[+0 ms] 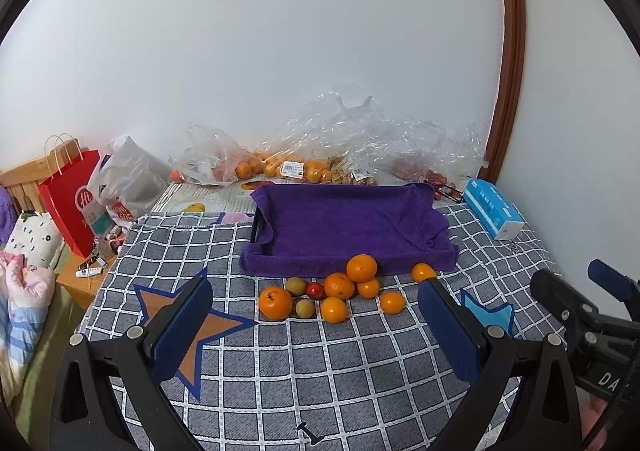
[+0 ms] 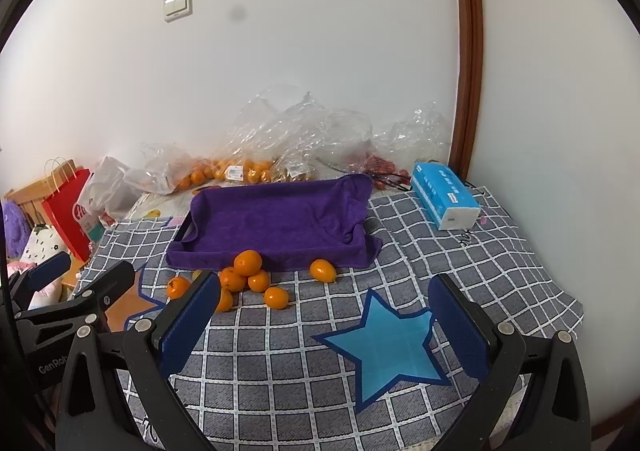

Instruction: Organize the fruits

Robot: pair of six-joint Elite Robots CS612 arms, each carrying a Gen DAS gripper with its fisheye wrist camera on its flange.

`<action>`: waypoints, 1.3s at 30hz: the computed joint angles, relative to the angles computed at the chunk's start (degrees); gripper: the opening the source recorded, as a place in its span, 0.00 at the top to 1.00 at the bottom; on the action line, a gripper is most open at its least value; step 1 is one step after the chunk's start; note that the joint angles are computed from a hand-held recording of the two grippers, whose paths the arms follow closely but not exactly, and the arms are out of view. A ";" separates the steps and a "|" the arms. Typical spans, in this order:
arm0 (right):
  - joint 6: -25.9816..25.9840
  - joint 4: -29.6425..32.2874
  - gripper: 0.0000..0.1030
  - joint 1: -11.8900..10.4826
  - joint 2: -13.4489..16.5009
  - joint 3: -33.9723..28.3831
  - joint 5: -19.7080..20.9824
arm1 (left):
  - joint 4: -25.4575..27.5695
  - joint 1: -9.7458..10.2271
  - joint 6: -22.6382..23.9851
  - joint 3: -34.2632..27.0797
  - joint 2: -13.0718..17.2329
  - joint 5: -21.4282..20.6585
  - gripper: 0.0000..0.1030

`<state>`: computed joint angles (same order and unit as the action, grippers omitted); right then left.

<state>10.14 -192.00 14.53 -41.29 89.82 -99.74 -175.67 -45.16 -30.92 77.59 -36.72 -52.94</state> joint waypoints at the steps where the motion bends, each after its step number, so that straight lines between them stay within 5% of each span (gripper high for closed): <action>1: -0.07 -0.04 0.01 0.03 0.01 0.05 -0.11 | -0.18 -0.01 -0.05 0.13 -0.07 0.02 0.00; 18: -1.80 -1.14 0.01 0.39 1.36 -0.94 0.78 | -3.78 0.19 0.86 0.63 0.51 3.13 0.00; 25: -3.07 -0.22 0.01 0.02 3.52 -3.32 1.40 | -0.52 1.70 1.90 -0.79 1.42 3.09 0.00; 32: -5.06 2.73 0.03 -0.73 7.49 -8.32 4.05 | 6.75 4.62 -4.28 -3.07 3.32 -0.64 0.03; 39: -3.63 12.04 0.25 -1.98 11.70 -14.71 8.30 | 11.32 6.75 -7.56 -5.13 5.41 -4.71 0.08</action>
<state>6.51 -179.96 12.55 -29.60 75.11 -91.44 -164.35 -38.42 -38.48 72.46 -31.31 -57.66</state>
